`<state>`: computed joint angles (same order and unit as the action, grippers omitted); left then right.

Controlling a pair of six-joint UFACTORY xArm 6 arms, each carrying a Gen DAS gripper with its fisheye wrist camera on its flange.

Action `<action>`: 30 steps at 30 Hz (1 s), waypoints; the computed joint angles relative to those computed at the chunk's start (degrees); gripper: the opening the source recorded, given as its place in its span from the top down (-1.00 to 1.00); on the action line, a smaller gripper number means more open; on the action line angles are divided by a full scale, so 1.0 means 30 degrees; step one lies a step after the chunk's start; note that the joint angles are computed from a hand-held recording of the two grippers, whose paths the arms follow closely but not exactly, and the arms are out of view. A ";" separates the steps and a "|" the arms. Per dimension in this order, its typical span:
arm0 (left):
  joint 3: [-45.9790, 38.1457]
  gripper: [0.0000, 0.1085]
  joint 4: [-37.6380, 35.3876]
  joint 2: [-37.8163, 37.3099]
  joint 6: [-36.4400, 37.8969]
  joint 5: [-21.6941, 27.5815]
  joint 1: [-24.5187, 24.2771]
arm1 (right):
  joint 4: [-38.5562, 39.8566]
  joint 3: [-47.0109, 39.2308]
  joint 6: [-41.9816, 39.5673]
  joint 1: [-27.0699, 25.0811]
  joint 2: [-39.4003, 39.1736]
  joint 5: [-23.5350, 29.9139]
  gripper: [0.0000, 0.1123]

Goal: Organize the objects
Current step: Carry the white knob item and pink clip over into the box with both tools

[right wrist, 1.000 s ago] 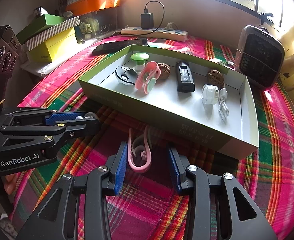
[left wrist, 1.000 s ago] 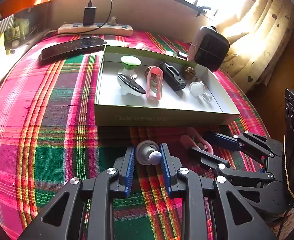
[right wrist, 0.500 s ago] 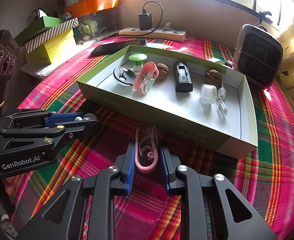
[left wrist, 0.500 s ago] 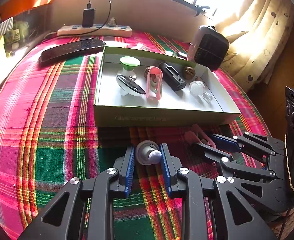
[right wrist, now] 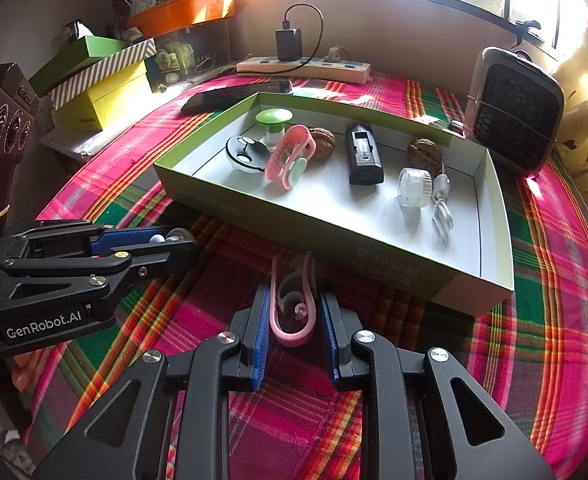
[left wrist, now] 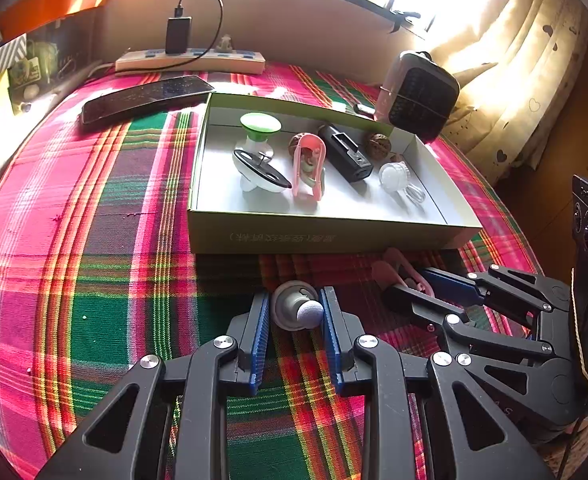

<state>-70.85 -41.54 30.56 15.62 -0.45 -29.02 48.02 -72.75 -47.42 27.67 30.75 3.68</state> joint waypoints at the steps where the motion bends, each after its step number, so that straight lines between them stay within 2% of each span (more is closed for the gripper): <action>1: 0.0036 0.57 0.0081 -0.0009 -0.0083 -0.0041 -0.0008 | 0.0378 -0.0014 -0.0341 0.0000 -0.0036 0.0064 0.57; 8: 0.0016 0.57 -0.0437 -0.0071 0.0488 -0.0164 -0.0109 | 0.1785 0.0141 -0.1560 0.0051 -0.0358 0.0177 0.57; 11: -0.0139 0.57 -0.2109 -0.0215 0.2095 -0.0084 -0.0256 | 0.2610 0.0300 -0.2407 0.0095 -0.0661 0.0182 0.57; 20: -0.0523 0.57 -0.3416 -0.0670 0.3963 -0.0084 -0.0410 | 0.4142 0.0454 -0.3716 0.0004 -0.1387 -0.0471 0.57; 23: -0.0891 0.57 -0.2390 -0.0555 0.3256 0.0189 -0.0278 | 0.3333 0.0408 -0.2827 -0.0238 -0.1399 -0.0751 0.57; 26: -0.1434 0.57 -0.2229 -0.0333 0.3370 0.0425 -0.0237 | 0.1418 0.0414 -0.0888 -0.0618 -0.1337 -0.1021 0.57; 30: -0.2277 0.57 -0.0358 0.0157 0.2083 0.0904 -0.0018 | -0.1500 0.0301 0.1899 -0.1159 -0.1126 -0.1149 0.57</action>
<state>-77.68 -42.61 31.03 21.86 2.26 -29.08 43.52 -71.85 -41.72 24.19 27.37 0.24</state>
